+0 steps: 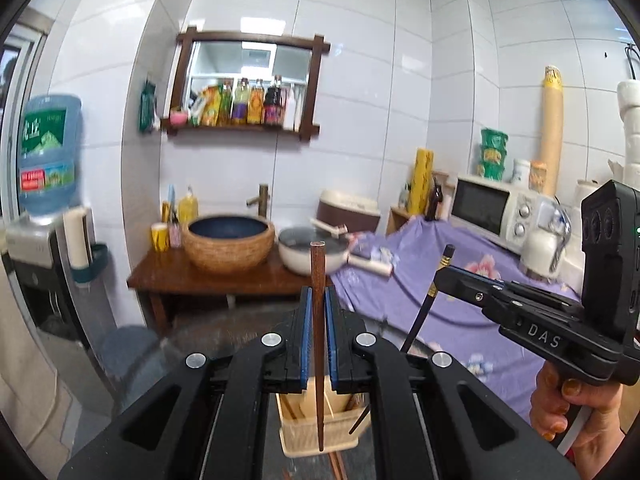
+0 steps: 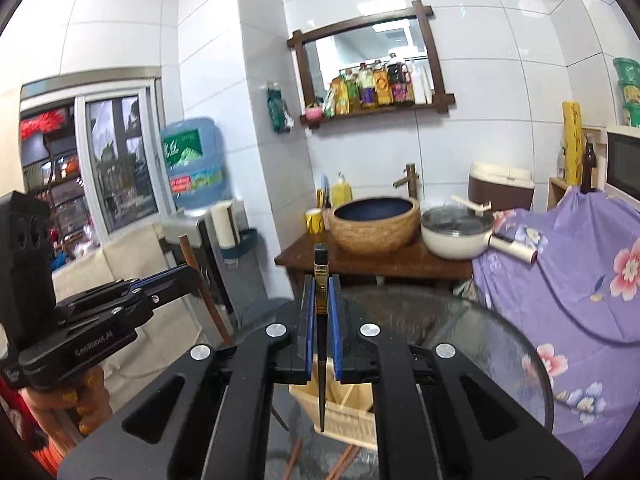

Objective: Organize utensils
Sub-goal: 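Lower both chopsticks into the beige holder and open both tools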

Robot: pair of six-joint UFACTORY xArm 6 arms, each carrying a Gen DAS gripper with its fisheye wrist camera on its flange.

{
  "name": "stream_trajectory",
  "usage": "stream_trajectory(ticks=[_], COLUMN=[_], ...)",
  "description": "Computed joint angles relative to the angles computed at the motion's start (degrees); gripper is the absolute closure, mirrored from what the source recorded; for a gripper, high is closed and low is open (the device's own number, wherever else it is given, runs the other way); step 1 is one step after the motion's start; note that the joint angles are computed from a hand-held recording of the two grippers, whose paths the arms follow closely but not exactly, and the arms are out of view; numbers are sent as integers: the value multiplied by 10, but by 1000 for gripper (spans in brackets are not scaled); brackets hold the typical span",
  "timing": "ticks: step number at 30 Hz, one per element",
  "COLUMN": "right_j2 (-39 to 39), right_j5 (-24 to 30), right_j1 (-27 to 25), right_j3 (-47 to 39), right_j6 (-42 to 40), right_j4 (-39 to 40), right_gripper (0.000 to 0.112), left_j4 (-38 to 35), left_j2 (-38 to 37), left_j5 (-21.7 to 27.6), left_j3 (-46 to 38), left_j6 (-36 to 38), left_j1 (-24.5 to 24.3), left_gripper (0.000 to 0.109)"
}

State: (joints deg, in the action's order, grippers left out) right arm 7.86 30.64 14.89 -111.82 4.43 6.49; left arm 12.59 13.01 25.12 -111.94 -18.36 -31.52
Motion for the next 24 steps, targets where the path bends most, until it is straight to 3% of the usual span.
stream_trajectory(ticks=[5, 10, 18, 24], right_j2=[83, 106, 87, 89], right_j5=[43, 39, -6, -15], right_j1=[-4, -9, -13, -19], right_j3=[-140, -135, -5, 30], right_j6=[41, 63, 74, 81], right_j4=[-65, -91, -91, -75], right_gripper=[105, 105, 105, 105], left_j4=[18, 23, 5, 1], left_j2=[97, 155, 173, 164], left_j5=[64, 95, 87, 76], left_j3=[-161, -221, -173, -111], left_j6=[-10, -24, -43, -52], left_j1=[-1, 2, 10, 13], left_gripper=[102, 102, 102, 102])
